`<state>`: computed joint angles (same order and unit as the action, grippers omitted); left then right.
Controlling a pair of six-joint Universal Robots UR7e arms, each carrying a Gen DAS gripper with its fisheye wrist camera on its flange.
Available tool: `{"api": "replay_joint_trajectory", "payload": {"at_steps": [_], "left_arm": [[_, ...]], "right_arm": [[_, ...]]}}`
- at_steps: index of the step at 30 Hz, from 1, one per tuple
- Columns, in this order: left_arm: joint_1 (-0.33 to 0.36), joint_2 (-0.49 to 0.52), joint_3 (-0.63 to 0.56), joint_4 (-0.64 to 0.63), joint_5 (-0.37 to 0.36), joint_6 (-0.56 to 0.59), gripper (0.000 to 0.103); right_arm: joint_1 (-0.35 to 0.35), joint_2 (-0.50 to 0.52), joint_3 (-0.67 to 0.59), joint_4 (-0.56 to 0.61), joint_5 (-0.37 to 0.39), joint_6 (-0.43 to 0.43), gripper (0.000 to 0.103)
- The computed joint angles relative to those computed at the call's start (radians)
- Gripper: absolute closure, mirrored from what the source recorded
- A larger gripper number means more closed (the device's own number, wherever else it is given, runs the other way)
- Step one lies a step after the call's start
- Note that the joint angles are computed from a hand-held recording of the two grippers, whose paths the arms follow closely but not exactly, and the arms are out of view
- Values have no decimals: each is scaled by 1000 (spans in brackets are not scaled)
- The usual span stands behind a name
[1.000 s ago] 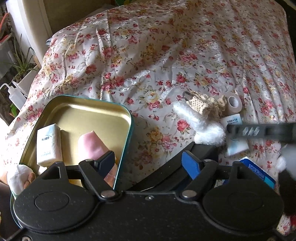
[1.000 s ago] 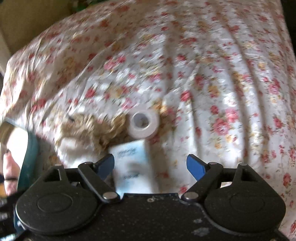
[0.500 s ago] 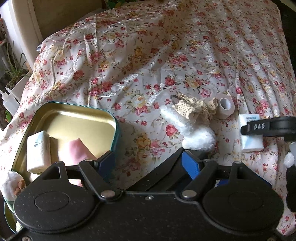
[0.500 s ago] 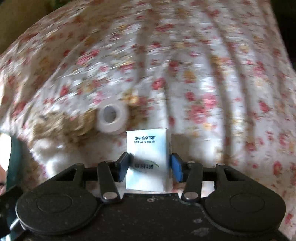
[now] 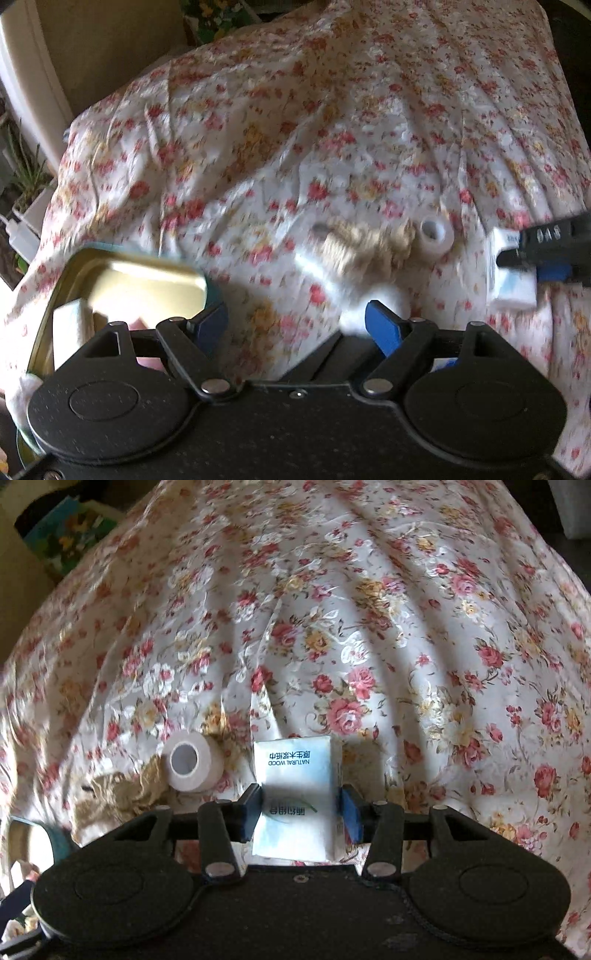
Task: Organize soft objects
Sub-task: 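Grasp beige lace cloth and lift it over tray with left gripper while right holds tissue box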
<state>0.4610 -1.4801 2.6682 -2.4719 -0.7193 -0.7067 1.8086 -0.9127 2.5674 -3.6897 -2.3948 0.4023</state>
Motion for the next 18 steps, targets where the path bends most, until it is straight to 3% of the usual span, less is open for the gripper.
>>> {"api": "replay_joint_trajectory", "payload": {"at_steps": [3, 6, 10, 18], "left_arm": [[19, 111, -49, -100, 32, 53, 18], [35, 214, -98, -162, 44, 110, 18], [49, 336, -150, -180, 55, 182, 17], [82, 484, -193, -194, 88, 173, 19]], "right_arm": [[-20, -2, 7, -37, 26, -4, 58], [-34, -13, 22, -56, 49, 7, 58], [-51, -14, 31, -81, 68, 7, 58], [-73, 2, 29, -101, 84, -23, 58]]}}
